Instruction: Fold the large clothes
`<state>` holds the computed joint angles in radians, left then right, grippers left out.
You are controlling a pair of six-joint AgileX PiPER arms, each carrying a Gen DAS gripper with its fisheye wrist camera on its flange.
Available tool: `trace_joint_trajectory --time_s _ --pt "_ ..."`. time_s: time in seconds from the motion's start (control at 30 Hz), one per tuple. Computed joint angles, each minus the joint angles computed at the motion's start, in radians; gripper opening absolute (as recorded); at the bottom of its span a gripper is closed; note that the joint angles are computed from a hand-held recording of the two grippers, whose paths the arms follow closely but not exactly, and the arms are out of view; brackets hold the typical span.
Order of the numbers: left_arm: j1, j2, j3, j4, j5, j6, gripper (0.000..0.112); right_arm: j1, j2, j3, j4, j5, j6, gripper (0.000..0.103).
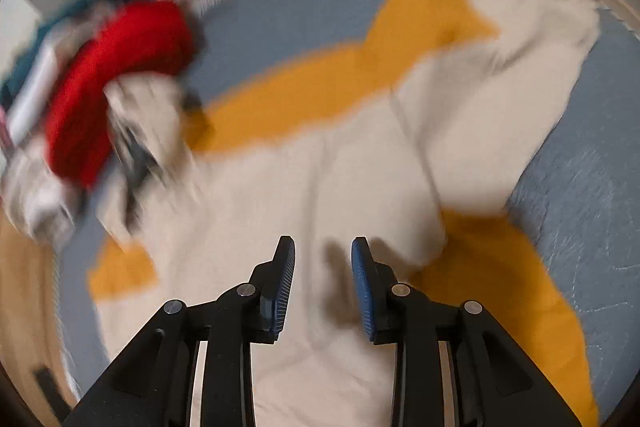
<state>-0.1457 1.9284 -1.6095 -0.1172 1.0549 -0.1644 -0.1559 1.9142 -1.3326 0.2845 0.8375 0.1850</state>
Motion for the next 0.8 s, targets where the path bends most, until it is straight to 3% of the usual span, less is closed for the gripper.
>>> trace_joint_trajectory --time_s 0.07,0.2,0.47,0.7,0.8 --pt "0.005 0.029 0.0 0.004 0.036 -0.011 0.02 0.0 0.025 0.011 -0.005 0.016 -0.008 0.031" --pt "0.012 -0.035 0.023 -0.011 0.003 -0.024 0.02 -0.008 -0.007 0.013 -0.008 0.024 -0.023 0.031" --pt "-0.058 -0.254 0.076 0.009 -0.104 -0.076 0.021 0.032 -0.248 0.028 -0.137 -0.055 -0.03 0.031" --pt "-0.271 -0.368 0.135 0.26 -0.223 -0.326 0.022 -0.03 -0.447 0.063 -0.092 -0.08 -0.147 0.031" --pt "-0.339 -0.382 0.141 0.346 -0.242 -0.386 0.032 -0.077 -0.507 0.094 -0.099 -0.132 -0.181 0.031"
